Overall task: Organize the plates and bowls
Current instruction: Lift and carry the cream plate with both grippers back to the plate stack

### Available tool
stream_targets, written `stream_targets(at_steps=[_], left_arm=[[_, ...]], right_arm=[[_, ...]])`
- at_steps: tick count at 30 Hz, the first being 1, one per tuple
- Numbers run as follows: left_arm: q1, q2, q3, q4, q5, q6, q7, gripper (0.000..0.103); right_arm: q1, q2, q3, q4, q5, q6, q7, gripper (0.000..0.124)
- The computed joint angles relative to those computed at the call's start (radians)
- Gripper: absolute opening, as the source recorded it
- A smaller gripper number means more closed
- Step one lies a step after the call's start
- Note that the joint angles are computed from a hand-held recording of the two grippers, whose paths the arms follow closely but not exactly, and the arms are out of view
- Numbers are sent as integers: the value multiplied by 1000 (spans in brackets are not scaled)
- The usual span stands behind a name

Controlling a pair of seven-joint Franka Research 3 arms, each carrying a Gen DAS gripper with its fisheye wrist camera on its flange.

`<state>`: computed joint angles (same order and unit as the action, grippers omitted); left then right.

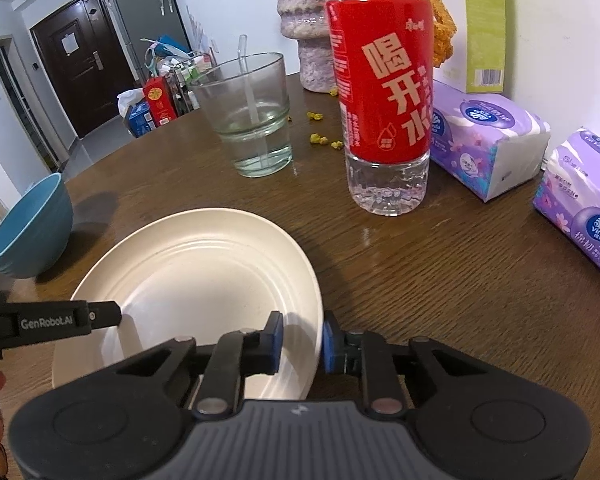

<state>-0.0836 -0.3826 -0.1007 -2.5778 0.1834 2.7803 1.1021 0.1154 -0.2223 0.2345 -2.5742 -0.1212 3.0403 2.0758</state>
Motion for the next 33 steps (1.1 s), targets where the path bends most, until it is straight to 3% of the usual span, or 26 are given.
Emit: stream_targets(at_steps=[16,33], left_arm=[[51,-122,25,-70,17,-24,-18,34],[143,-408,91,-211,26,-139,8,34]], right_arm=[[55,1,20,24,20,13,-18,19],[164,-11,69,76,37,-4,-25,19]])
